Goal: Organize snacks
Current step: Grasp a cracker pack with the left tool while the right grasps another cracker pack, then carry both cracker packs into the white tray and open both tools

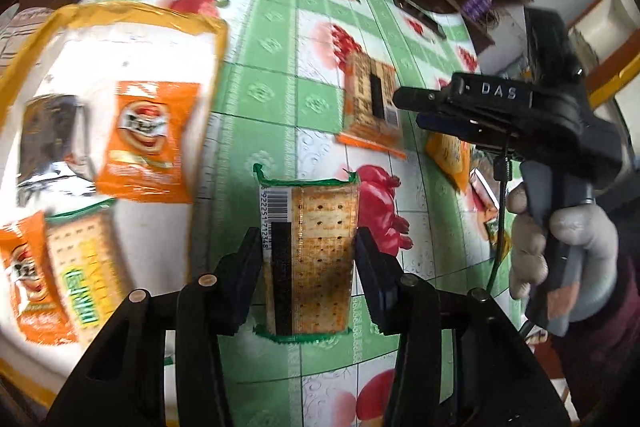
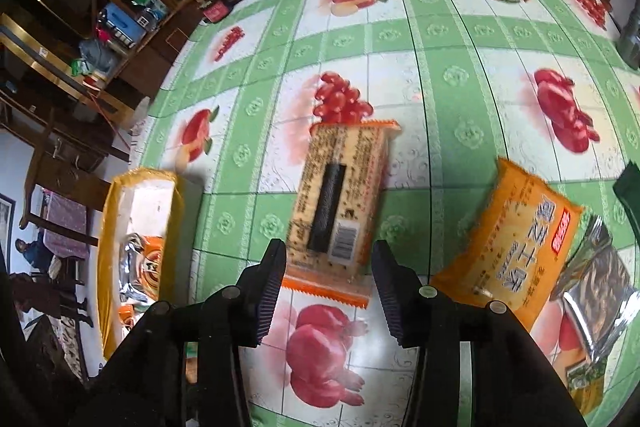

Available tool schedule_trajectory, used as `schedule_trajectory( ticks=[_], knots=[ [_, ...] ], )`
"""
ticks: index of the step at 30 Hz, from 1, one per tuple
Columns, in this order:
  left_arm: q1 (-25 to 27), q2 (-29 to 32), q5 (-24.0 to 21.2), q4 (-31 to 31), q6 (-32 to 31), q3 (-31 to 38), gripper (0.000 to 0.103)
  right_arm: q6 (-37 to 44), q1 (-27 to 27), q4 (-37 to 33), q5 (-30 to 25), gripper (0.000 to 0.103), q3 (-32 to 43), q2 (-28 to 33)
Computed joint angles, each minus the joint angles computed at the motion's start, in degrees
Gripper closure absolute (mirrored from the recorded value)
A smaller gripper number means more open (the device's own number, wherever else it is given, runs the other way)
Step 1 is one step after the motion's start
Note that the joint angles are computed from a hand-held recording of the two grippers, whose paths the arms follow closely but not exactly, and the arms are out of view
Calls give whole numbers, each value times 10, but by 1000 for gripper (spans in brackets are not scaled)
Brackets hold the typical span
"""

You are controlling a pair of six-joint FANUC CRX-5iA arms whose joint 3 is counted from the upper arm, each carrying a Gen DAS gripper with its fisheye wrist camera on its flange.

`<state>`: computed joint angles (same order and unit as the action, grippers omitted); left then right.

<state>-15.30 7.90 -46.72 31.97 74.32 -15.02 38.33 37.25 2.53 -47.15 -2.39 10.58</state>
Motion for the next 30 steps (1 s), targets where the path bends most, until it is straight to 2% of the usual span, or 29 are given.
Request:
schedule_trajectory(
  ticks=[3, 6, 11, 12, 13, 14, 17, 21, 27, 30],
  knots=[
    [8, -11, 12, 21, -2, -15, 59, 17, -2, -2, -9, 51, 16, 13],
    [18, -26, 18, 29, -5, -27, 59, 25, 2, -3, -31, 50, 40, 35],
    [26, -36, 29, 35, 1, -34, 59, -36, 6, 43, -76, 50, 73, 80],
    [27, -37, 30, 33, 2, -35, 59, -41, 5, 44, -85, 48, 82, 88],
    [27, -36, 32, 33, 2, -35, 59, -45, 3, 43, -86, 42, 89, 95],
    [27, -37, 31, 34, 1, -36, 59, -45, 3, 46, -90, 41, 98, 104],
    [29, -39, 29, 28, 6, -34, 59, -39, 15, 73, -110, 45, 114, 124],
    [40, -59, 39, 46, -1, -49, 59, -32, 17, 65, -81, 47, 93, 108],
    [62, -94, 56, 94, -11, -81, 59, -54, 17, 46, -10, 49, 25, 44],
    [67, -108, 65, 82, 1, -82, 60, -45, 18, 34, 11, 50, 10, 19]
  ],
)
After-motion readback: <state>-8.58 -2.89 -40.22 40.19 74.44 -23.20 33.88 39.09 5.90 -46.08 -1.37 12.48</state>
